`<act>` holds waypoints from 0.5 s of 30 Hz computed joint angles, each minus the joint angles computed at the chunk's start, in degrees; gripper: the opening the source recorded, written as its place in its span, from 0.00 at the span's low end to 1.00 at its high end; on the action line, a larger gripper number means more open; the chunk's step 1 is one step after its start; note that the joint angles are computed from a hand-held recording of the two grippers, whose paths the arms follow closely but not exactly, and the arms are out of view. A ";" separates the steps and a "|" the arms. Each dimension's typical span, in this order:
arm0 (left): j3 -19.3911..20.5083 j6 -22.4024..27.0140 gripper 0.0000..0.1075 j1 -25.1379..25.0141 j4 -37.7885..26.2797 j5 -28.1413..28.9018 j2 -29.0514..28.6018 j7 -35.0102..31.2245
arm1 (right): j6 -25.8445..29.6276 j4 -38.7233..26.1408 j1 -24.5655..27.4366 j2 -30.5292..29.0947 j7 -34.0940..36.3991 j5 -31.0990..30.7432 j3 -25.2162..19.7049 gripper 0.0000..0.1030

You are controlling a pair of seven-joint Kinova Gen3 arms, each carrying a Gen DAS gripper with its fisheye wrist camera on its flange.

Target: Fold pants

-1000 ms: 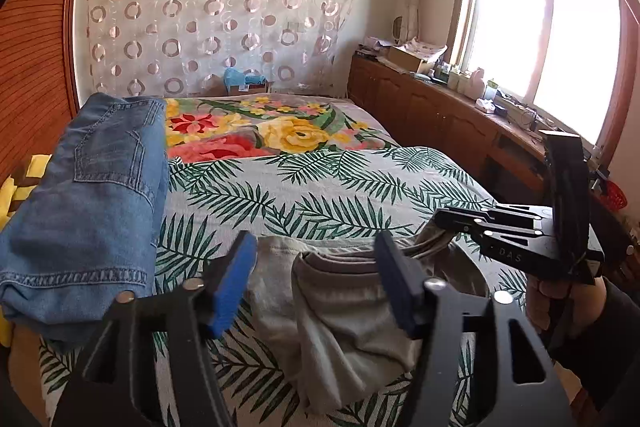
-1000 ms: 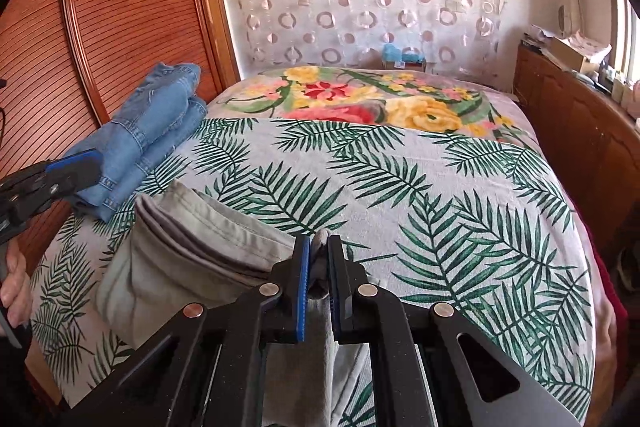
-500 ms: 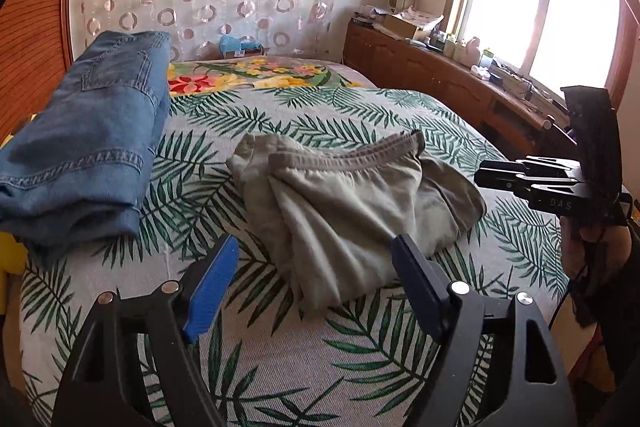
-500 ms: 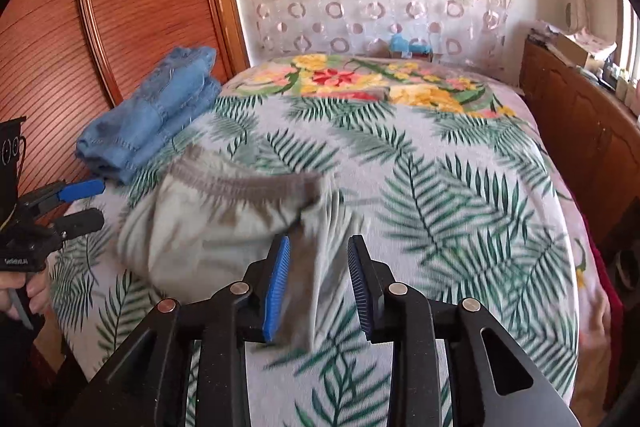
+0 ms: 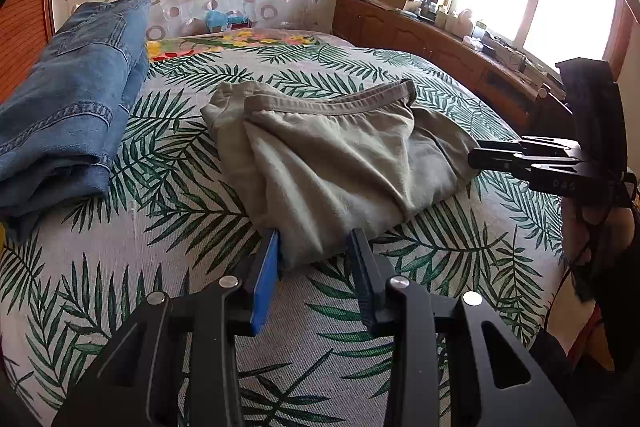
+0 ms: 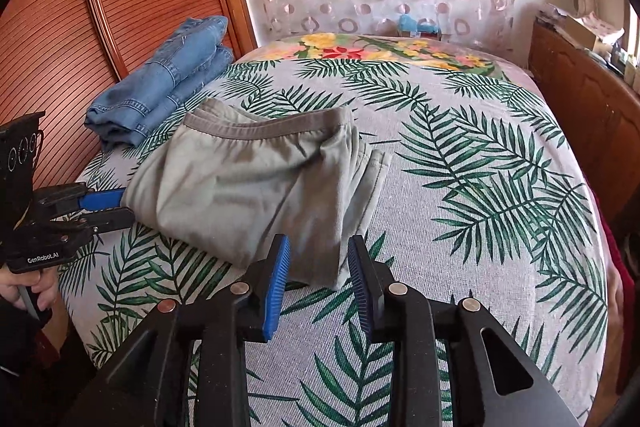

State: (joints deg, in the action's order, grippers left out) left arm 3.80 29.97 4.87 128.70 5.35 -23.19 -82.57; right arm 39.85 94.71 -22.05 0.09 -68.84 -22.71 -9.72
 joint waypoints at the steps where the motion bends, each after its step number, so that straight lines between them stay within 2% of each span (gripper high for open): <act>1: -0.12 -0.08 0.34 -0.01 -0.07 -0.05 0.36 -0.10 | -0.07 -0.05 -0.15 0.22 -0.74 0.55 -0.13 0.30; 3: -0.06 -0.22 0.31 -0.20 -0.07 -0.29 0.80 -0.12 | -0.17 -0.18 -0.26 0.50 -1.59 1.17 -0.23 0.30; 4: -0.01 -0.31 0.28 -0.27 -0.11 -0.46 0.94 -0.16 | 0.04 -0.25 -0.17 0.60 -1.09 0.50 -0.18 0.23; 6: 1.55 -0.60 0.12 -1.58 -0.02 -1.86 0.69 0.86 | 0.98 -0.66 0.10 1.12 0.61 -1.12 -0.09 0.13; 7: 2.04 -0.54 0.11 -2.02 0.00 -2.35 0.26 1.42 | 1.28 -0.75 0.24 1.27 1.55 -1.85 -0.10 0.06; 9: 2.49 -1.51 0.09 -3.04 0.85 -3.07 -1.96 2.62 | 0.76 -0.34 0.28 1.01 2.02 -1.49 -0.18 0.03; 12: -1.84 -1.17 0.09 -0.82 1.21 -1.50 -4.02 0.67 | -1.50 1.05 0.30 -0.34 0.79 0.14 -0.10 0.03; 15: -0.81 -0.12 0.09 -1.39 0.95 -1.91 -4.26 0.52 | -1.96 2.00 0.57 -1.21 2.26 -1.62 0.51 0.03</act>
State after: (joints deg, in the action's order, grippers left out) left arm 2.99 29.85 3.47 129.65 3.44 -27.46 -82.05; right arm 37.89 96.71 -21.47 -1.12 -66.57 -24.33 -9.20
